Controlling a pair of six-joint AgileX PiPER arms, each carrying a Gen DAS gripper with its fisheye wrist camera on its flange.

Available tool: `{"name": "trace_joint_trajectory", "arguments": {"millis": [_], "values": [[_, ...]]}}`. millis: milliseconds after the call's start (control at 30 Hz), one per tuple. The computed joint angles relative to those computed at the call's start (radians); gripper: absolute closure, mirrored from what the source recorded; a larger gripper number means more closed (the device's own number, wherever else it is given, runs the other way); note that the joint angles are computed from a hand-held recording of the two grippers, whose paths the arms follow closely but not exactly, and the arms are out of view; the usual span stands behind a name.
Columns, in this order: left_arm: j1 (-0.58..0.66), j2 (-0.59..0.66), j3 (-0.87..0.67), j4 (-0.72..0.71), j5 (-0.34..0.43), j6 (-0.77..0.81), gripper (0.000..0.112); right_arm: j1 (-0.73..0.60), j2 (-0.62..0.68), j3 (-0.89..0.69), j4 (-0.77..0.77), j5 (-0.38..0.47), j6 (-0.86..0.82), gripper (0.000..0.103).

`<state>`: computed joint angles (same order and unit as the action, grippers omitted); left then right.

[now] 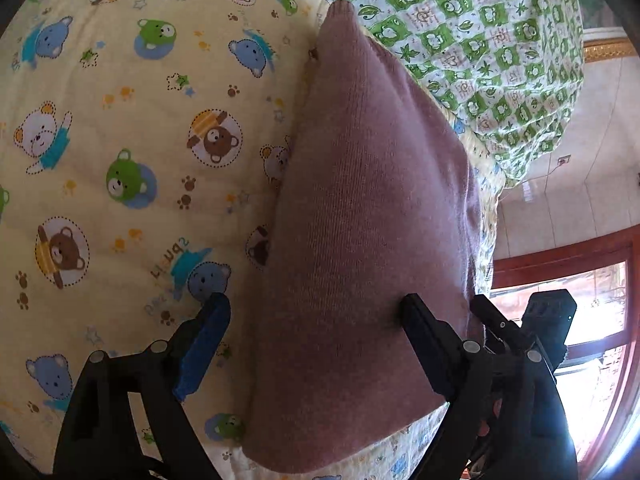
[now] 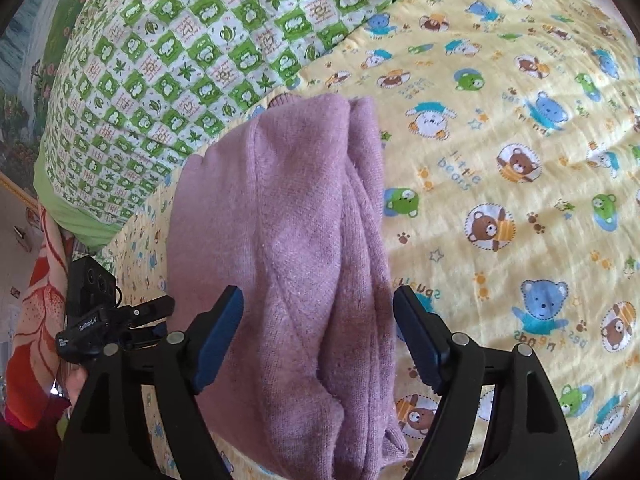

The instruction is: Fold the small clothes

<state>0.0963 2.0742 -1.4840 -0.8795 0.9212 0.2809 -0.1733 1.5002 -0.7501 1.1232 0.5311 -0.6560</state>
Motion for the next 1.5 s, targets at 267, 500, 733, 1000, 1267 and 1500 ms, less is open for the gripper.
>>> {"name": "trace_joint_trajectory", "arguments": {"millis": [267, 500, 733, 1000, 1267, 1500], "values": [[0.011, 0.023, -0.062, 0.032, 0.044, -0.014, 0.025, -0.032, 0.140, -0.070, 0.102, 0.088, -0.098, 0.023], [-0.018, 0.110, -0.189, 0.056, 0.087, -0.058, 0.018, -0.152, 0.250, -0.053, 0.320, 0.254, -0.299, 0.072], [-0.033, 0.207, -0.268, -0.025, 0.087, -0.023, 0.020, -0.176, 0.276, -0.035, 0.374, 0.321, -0.351, 0.059], [-0.029, 0.188, -0.233, -0.086, 0.062, 0.053, 0.054, -0.151, 0.283, -0.050, 0.370, 0.313, -0.353, 0.059], [0.005, 0.069, -0.111, -0.179, 0.059, 0.181, 0.067, -0.139, 0.162, 0.001, 0.438, 0.337, -0.346, 0.071], [0.127, -0.131, 0.076, -0.201, 0.073, 0.265, 0.068, -0.009, 0.046, -0.015, 0.478, 0.294, -0.282, 0.072]]}}
